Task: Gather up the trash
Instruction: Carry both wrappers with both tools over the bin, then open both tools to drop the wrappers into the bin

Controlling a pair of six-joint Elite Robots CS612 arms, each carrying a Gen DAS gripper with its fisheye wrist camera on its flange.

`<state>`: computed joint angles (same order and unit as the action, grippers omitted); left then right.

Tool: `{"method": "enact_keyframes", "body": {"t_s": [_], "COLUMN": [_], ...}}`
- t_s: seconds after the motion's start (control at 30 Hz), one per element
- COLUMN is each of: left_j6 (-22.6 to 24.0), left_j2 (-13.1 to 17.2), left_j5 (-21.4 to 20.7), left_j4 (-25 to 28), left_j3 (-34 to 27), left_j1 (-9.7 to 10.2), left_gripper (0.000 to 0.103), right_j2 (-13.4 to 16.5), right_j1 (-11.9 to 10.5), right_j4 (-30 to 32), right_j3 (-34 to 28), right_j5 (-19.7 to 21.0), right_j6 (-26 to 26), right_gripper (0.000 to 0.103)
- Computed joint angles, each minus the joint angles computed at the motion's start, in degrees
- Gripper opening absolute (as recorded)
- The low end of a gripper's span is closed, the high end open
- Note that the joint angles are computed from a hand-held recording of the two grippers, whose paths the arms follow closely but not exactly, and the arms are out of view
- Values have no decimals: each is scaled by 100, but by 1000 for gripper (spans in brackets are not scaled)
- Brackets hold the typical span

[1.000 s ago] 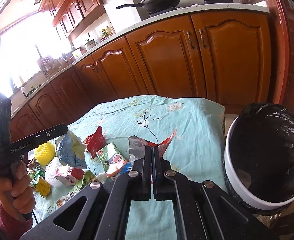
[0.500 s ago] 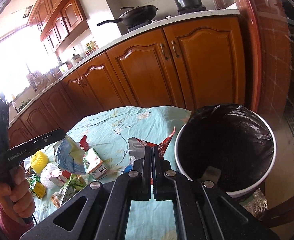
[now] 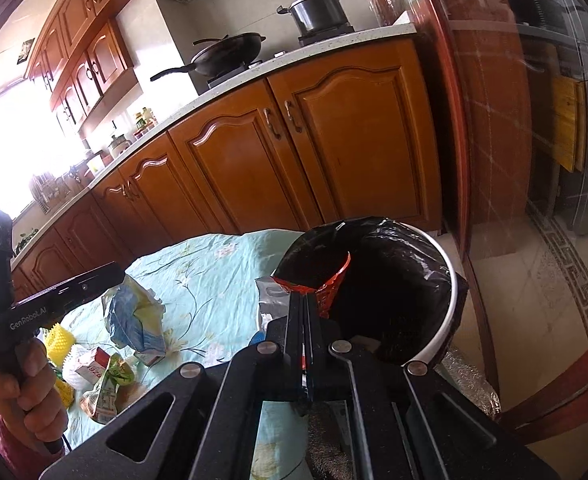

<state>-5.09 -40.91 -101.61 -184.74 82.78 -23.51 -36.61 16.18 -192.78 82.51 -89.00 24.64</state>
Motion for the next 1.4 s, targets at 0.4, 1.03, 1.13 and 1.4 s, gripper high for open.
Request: {"method": "enact_keyframes", "body": {"t_s": [0.4, 1.03, 1.13, 1.4], "left_j6": [177, -10, 12, 144], "left_j2": [297, 774, 822, 850], "left_j5": [-56, -183, -196, -261], "left_j4": [390, 1133, 1171, 1416], "left_j3": [-625, -1326, -1399, -1411], "left_j1": [-224, -288, -292, -289], "left_gripper": [3, 3, 3, 16], "right_j2": [3, 213, 237, 284], "right_j1": [-177, -346, -355, -399], "right_j4": [-27, 393, 428, 502], "right_j3": [106, -228, -266, -312], "right_j5": [-7, 188, 208, 317], "right_j6": [146, 83, 75, 229], "right_gripper": [0, 0, 0, 7]}}
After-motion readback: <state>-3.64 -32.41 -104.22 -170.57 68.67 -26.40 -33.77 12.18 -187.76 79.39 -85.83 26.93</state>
